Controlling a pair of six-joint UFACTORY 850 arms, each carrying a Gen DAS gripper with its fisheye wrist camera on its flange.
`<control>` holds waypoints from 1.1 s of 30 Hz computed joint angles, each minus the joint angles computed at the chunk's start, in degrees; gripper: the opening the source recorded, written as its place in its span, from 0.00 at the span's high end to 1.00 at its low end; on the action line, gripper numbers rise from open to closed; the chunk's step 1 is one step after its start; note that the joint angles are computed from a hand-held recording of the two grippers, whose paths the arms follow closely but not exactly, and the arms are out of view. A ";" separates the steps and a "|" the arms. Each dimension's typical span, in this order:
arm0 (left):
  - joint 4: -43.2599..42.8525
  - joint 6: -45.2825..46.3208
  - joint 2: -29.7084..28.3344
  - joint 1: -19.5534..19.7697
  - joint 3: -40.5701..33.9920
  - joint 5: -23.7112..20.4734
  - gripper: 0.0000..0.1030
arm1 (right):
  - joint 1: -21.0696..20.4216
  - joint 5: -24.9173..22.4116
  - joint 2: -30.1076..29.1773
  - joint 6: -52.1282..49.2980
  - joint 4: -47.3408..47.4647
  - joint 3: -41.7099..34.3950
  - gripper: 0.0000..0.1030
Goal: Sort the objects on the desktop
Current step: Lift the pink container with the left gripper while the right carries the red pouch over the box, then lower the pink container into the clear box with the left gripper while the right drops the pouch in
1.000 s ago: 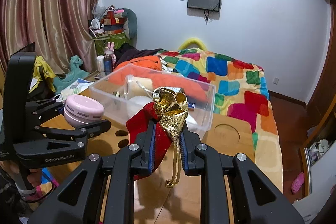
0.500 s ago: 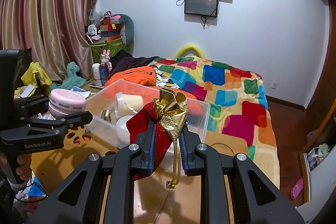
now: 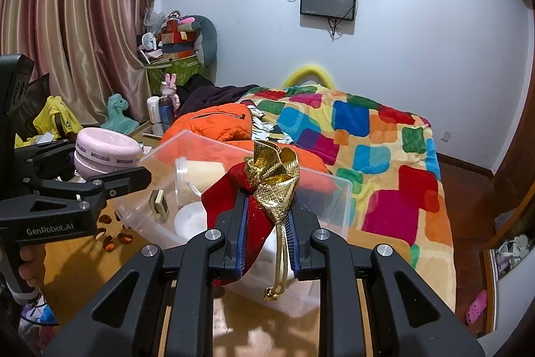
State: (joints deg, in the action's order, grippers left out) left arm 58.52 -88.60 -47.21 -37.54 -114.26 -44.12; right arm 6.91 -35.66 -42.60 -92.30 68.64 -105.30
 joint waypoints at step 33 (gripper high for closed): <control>-8.20 12.01 -11.19 2.81 -14.26 -0.33 0.40 | 3.32 2.38 -11.27 13.11 -13.74 -12.61 0.79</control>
